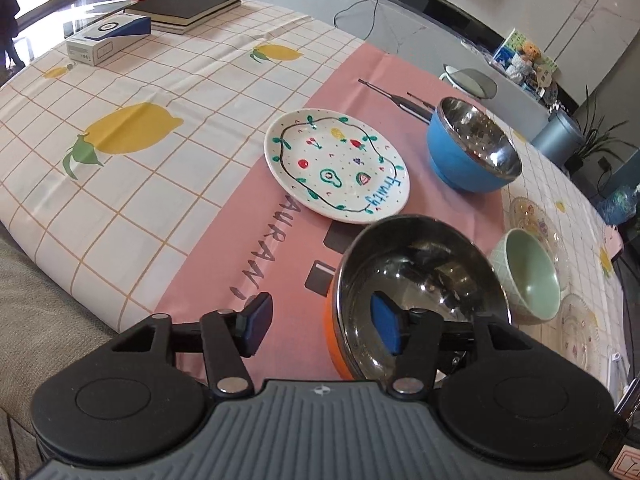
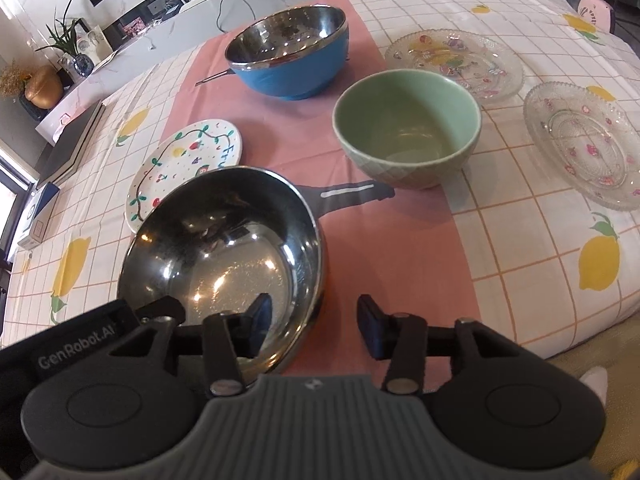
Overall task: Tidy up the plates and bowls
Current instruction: 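Lift the orange steel bowl with the left gripper, set it down, open, then grasp the blue-exterior steel bowl rim with the left gripper while the right gripper grasps it too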
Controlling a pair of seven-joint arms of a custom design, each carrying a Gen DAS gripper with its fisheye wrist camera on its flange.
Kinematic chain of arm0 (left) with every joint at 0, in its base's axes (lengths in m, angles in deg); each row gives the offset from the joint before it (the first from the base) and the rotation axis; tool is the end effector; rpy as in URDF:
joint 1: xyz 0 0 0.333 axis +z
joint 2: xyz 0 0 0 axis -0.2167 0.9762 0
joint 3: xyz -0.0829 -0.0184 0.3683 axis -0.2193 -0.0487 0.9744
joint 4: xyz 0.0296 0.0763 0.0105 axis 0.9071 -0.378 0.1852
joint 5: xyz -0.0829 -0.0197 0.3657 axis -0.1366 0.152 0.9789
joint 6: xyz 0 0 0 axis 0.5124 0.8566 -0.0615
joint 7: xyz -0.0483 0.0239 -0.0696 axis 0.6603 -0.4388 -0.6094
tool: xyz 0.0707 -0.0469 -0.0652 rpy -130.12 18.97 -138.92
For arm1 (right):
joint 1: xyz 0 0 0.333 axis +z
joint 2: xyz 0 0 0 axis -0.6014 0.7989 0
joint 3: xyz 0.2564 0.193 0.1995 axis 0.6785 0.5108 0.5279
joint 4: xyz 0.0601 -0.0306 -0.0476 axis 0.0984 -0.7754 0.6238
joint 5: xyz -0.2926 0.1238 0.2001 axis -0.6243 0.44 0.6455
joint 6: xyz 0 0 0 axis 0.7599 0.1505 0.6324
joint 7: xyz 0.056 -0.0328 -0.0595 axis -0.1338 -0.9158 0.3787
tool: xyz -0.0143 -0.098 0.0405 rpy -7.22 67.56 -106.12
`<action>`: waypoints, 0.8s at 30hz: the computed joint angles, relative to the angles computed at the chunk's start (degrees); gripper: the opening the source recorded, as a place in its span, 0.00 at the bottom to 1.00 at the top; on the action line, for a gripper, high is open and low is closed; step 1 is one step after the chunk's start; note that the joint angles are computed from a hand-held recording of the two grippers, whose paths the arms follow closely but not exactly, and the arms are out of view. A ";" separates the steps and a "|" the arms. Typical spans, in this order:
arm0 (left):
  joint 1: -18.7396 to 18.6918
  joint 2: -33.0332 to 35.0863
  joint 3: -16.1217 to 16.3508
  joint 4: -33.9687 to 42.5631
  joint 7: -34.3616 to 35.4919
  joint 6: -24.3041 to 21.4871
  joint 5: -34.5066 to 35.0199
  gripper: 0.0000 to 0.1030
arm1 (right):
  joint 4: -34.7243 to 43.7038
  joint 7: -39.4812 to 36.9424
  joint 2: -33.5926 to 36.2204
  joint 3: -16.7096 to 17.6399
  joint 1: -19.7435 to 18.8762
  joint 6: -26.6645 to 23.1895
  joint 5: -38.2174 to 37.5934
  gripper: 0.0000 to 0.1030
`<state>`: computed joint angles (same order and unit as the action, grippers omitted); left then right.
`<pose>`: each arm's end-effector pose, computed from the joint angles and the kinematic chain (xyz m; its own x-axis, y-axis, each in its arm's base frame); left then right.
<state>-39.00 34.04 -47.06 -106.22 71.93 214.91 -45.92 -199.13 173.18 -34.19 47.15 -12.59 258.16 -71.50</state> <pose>0.5856 -0.2469 0.3806 0.3139 -0.8947 0.3177 -0.7490 -0.4389 -0.4963 0.5943 0.2711 0.3650 -0.1118 -0.9495 -0.2931 -0.8729 0.2348 -0.4277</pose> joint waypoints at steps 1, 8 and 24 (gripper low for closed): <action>-0.69 -0.12 1.19 -0.39 -1.43 1.49 0.63 0.76 | -0.02 -0.87 -0.10 1.36 -1.28 0.00 0.81 0.54; -11.74 -1.06 13.30 0.18 -9.77 0.52 9.95 0.85 | -0.10 -1.66 -1.13 -1.18 1.23 0.08 -1.02 0.75; -7.94 -4.33 7.49 4.97 -14.10 -6.60 20.61 0.86 | -1.48 -0.45 -5.79 -4.22 2.59 1.98 -7.24 0.95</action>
